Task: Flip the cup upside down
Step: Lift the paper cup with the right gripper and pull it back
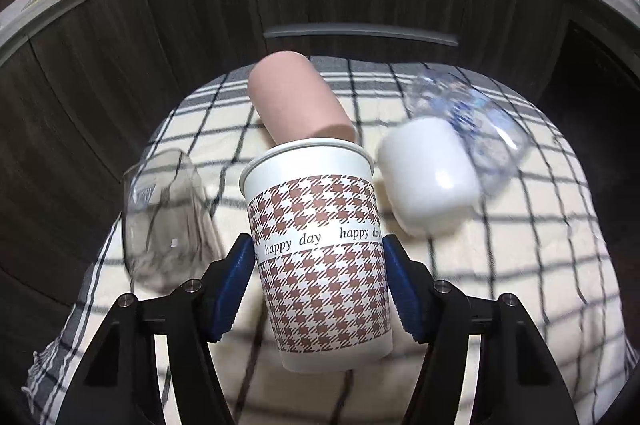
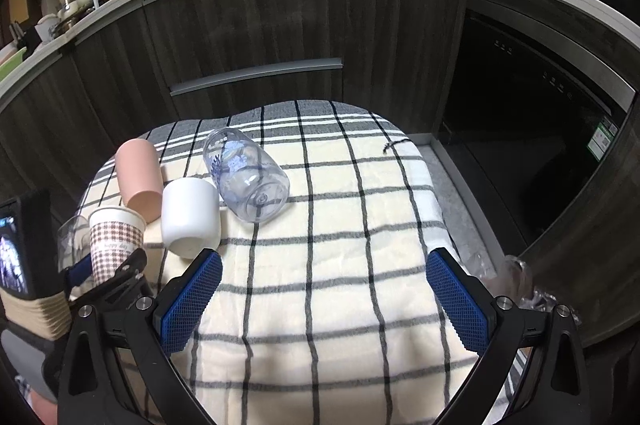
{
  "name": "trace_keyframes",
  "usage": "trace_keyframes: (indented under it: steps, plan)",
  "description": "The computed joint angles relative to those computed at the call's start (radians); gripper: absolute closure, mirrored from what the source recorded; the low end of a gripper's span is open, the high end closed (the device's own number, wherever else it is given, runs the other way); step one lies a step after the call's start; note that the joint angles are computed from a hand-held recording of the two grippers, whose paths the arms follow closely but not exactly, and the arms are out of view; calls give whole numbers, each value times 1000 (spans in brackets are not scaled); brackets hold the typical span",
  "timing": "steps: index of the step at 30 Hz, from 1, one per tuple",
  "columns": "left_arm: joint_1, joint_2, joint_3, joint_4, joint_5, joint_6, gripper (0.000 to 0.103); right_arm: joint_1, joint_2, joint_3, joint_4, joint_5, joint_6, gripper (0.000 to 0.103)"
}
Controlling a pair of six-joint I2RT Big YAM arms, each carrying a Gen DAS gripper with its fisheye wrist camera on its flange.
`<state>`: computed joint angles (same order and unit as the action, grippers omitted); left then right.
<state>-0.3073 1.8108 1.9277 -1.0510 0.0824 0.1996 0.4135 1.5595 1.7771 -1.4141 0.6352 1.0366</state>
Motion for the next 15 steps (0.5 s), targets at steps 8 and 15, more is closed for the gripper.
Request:
trace_keyframes:
  steps: [8,15]
  plan:
    - [15,-155,-146,-98,98,102,39,48,-83,-47,-80,-19,88,1]
    - [-3,-238,-246,-112,126,141,39,113,-140,-115,-149,-28,171,1]
